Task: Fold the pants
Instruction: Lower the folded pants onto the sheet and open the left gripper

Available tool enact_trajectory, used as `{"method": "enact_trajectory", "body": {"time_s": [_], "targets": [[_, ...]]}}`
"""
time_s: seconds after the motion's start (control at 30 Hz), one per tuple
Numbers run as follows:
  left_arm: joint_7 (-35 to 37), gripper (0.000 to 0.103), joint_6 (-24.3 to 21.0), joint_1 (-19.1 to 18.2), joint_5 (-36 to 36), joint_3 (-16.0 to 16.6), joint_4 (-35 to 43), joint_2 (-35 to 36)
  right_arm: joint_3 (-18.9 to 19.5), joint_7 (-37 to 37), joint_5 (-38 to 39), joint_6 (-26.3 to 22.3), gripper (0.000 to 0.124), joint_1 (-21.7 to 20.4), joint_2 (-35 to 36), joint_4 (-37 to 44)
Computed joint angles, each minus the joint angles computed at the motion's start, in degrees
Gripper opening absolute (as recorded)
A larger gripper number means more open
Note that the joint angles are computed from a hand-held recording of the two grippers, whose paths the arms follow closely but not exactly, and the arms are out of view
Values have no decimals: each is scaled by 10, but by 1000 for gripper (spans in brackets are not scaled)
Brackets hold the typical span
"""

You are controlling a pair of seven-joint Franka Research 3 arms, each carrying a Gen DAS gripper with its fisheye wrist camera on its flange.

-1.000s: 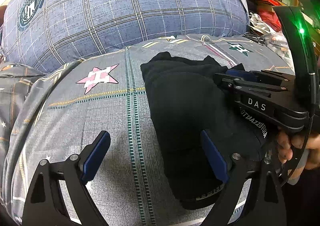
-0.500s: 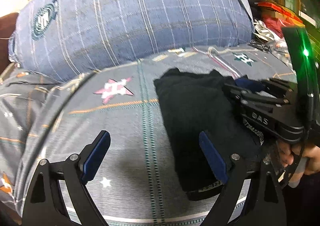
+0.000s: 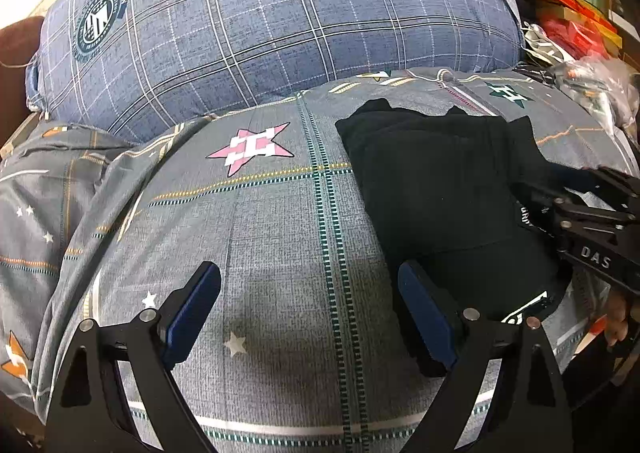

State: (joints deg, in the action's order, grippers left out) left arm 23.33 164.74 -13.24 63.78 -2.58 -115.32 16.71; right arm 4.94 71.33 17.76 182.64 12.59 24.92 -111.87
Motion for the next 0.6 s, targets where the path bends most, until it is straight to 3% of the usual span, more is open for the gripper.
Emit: {"method": "enact_trajectory", "body": {"time_s": [0.1, 0.17, 0.27, 0.37, 0.47, 0.53, 0.6], "targets": [[53, 92, -3, 15, -54, -14, 0, 5, 82, -31, 37, -47, 68, -82, 22, 32], [74, 92, -17, 13, -78, -15, 1, 5, 91, -37, 63, -75, 75, -95, 29, 48], [94, 92, -33, 12, -107, -15, 1, 7, 126, -63, 126, -129, 74, -134, 41, 75], [66, 92, -2, 6, -91, -2, -13, -4, 134, -106, 162, -110, 74, -138, 32, 66], [-2, 92, 30, -8, -22, 19, -14, -17, 148, -157, 198, -89, 74, -146, 21, 55], [-61, 92, 37, -16, 42, 29, -10, -28, 192, -214, 251, -66, 74, -179, 17, 50], [-103, 92, 23, -18, 95, 25, -5, -37, 263, -294, 317, -38, 75, -236, 19, 49]]}}
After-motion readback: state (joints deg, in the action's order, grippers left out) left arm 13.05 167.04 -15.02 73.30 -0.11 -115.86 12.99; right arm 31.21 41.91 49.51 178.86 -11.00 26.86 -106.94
